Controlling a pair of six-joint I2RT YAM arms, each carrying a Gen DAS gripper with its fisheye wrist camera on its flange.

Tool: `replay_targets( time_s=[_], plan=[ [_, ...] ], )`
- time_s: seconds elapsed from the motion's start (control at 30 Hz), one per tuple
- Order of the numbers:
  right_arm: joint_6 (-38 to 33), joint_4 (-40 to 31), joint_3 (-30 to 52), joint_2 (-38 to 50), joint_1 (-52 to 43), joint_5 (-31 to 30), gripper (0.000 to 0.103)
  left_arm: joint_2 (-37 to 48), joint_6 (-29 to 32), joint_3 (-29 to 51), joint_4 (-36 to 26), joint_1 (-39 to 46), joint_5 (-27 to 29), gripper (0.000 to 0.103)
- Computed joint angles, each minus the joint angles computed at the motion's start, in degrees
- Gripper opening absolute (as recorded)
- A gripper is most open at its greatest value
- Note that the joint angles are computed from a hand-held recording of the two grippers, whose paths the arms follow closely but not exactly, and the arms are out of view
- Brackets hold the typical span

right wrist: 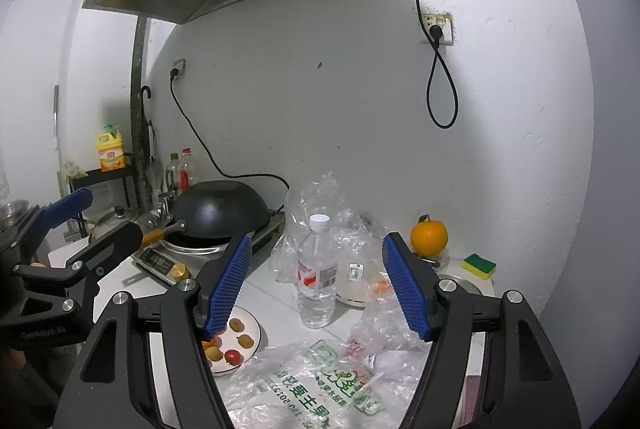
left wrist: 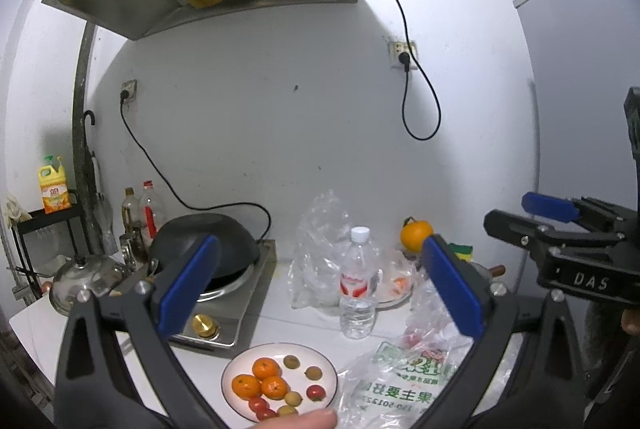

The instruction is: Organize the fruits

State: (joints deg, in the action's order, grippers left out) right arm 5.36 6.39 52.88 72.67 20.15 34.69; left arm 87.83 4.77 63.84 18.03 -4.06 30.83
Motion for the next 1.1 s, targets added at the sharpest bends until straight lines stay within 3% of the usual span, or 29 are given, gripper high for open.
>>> replay_targets(
  time_s=[1.1],
  plan=[
    [0.5,-0.4,0.8,1.1,-1.5,-1.8,0.071,0.7,1.1,1.0,-0.5,-2.2,-3.3,0.102]
  ],
)
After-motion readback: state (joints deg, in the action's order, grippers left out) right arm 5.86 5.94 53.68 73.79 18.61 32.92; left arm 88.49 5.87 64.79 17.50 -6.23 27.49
